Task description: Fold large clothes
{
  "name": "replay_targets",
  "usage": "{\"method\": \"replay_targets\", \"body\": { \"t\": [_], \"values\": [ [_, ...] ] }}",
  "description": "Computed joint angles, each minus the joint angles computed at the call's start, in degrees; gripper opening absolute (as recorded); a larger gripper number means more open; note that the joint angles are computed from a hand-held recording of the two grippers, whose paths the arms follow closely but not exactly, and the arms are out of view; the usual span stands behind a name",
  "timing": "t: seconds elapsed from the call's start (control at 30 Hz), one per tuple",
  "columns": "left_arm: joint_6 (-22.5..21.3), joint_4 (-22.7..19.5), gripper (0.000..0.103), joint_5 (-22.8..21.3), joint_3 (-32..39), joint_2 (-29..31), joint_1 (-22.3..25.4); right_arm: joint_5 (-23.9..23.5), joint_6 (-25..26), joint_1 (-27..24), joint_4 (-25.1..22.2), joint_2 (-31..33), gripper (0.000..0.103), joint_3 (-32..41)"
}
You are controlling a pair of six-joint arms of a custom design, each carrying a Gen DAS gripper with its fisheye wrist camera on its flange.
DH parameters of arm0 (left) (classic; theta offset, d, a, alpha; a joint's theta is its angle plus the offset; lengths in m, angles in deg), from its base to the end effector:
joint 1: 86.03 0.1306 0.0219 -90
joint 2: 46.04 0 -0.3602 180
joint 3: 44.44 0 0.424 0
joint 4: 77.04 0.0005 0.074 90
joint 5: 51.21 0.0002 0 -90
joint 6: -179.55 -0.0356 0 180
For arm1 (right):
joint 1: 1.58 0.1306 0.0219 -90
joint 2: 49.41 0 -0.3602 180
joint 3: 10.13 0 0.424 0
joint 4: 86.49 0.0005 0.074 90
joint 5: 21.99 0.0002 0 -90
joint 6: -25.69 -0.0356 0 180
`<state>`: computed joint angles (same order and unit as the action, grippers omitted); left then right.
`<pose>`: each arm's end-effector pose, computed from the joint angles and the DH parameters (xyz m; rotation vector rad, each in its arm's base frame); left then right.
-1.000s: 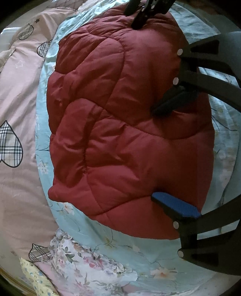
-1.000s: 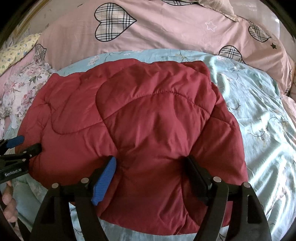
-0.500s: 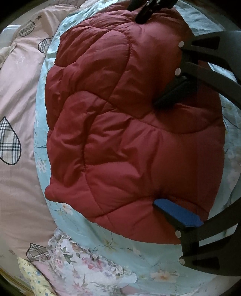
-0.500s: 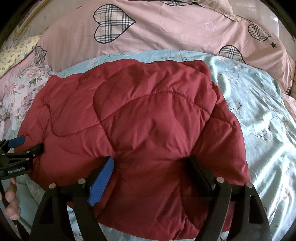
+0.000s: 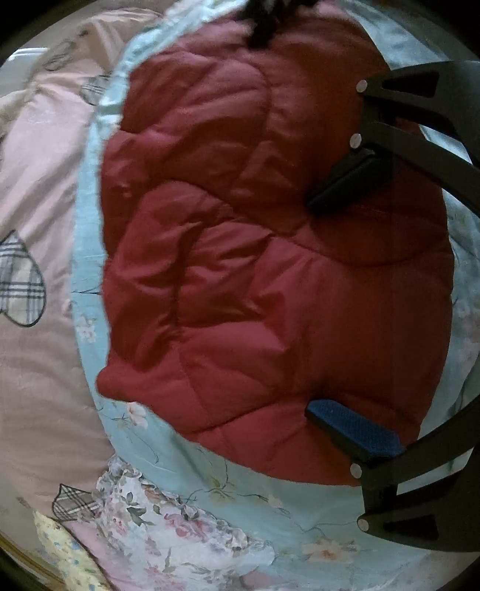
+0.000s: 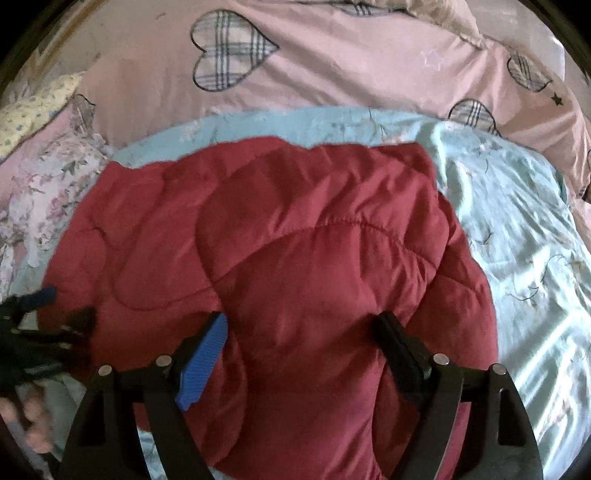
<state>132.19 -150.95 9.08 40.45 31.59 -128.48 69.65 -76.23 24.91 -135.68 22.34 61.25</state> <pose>0.3117 -0.2619 0.4396 -0.1409 2.4952 0.1390 0.3623 0.1789 0.3864 -0.2982 2.4350 0.2641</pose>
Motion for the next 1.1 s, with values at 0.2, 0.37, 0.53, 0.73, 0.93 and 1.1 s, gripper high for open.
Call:
{"method": "replay_targets", "body": {
  "t": [0.2,0.37,0.53,0.73,0.93,1.1],
  "values": [
    [-1.83,1.46,0.102,1.53,2.09,0.54,3.62,-0.64,0.11,-1.6,0.84,0.98,0.084,0.22],
    [-4.32,2.28,0.103,4.75,2.61,4.15,6.65,-1.25,-0.43,-3.21,1.67,2.24,0.085,0.66],
    [-4.93,2.23,0.103,3.29,3.13,5.51,6.6,-0.24,-0.33,-3.59,3.87,4.03,0.09,0.53],
    [-5.26,2.15,0.103,3.16,2.91,5.53,6.55,0.23,-1.19,-3.47,3.44,2.9,0.089,0.48],
    [-4.85,1.91,0.103,3.15,2.93,4.8,6.32,-1.04,-1.62,-4.66,3.49,1.85,0.085,-0.79],
    [-3.97,0.97,0.103,2.08,1.08,0.99,4.54,-1.47,-1.54,-4.98,4.53,1.92,0.086,-1.53]
  ]
}}
